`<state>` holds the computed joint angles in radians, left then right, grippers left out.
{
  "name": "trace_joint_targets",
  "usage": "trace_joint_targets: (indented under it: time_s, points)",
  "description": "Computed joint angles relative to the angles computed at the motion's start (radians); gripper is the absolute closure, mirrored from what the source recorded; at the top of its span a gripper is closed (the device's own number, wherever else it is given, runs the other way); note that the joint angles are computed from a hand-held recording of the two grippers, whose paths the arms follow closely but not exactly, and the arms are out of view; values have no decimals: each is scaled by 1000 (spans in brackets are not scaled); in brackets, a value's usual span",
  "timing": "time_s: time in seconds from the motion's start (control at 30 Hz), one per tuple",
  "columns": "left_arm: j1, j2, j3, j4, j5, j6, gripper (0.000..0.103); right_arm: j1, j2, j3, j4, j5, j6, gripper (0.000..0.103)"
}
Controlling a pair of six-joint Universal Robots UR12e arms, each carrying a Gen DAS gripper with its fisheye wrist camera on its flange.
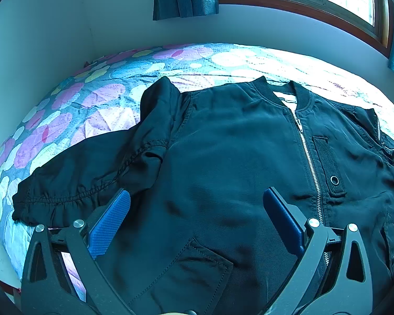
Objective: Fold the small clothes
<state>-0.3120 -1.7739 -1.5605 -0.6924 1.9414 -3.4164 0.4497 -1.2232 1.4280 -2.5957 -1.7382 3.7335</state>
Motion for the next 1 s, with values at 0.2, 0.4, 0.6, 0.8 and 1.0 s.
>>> trace_joint_targets:
  time_s: [0.2,0.4,0.6,0.8,1.0]
  points:
    - [0,1,-2,-5,-6,-8,2,-1,0,3,1,4,2,4]
    - [2,1,-3,-11,-10,-15,2,-2,-1,5,5,6,7,4]
    - [7,4,-8,-1,-9,-13,2,-1,-3,9,3,5,16,4]
    - [12,8,-10,-7,-18,-11,2,-6,-2,5,16,17,20,4]
    - [12,7,-8,-12,-20,-7,2,-8,-4,5,21,25,27,4]
